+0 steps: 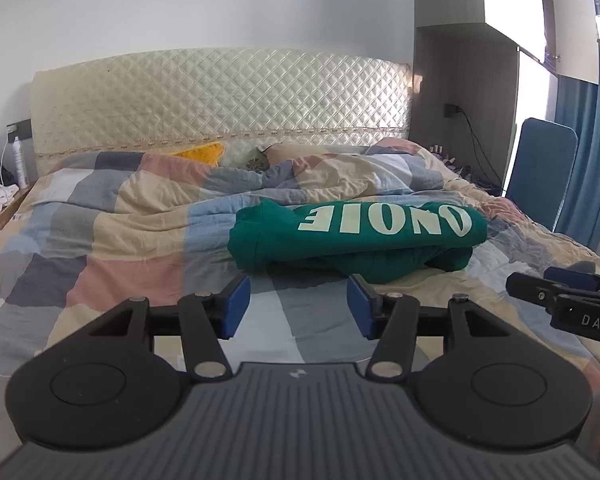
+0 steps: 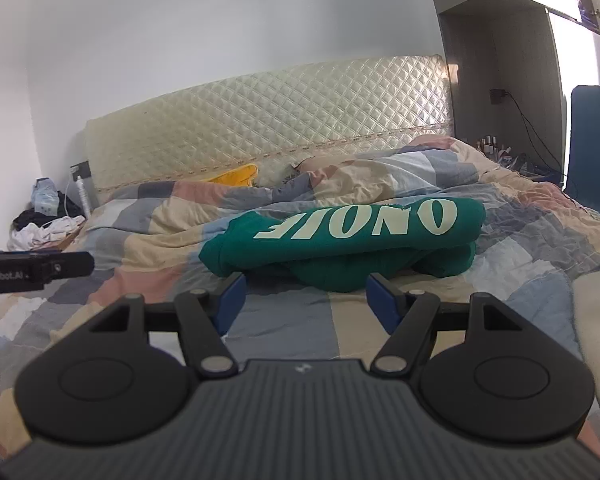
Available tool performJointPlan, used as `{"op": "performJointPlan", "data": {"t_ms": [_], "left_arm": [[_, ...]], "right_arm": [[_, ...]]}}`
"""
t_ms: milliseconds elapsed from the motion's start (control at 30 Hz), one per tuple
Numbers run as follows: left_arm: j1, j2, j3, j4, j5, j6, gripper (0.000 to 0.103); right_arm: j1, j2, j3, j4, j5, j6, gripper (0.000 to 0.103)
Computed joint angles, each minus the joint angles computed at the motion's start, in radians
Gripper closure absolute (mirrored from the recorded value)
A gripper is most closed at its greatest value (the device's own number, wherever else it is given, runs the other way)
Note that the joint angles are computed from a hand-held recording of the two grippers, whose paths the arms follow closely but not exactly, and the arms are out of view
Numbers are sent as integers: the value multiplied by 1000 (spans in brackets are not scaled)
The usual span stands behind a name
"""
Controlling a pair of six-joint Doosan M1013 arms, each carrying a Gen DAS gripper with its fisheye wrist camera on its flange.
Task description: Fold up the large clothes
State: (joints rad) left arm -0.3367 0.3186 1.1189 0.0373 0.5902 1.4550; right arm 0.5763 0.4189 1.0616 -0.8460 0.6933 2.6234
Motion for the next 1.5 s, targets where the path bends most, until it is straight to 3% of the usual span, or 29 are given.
{"op": "performJointPlan", "data": {"t_ms": [433, 1033, 1500], "left_arm": [[-12, 7, 11, 79, 13, -74, 40], [-5, 17, 5, 67, 31, -81, 39], [-13, 6, 18, 90, 18, -113, 26]], "right_arm": [[0, 9, -12, 47, 16, -42, 33], [14, 29, -34, -3, 65, -28, 33], [20, 26, -30, -36, 73, 6, 33]]}}
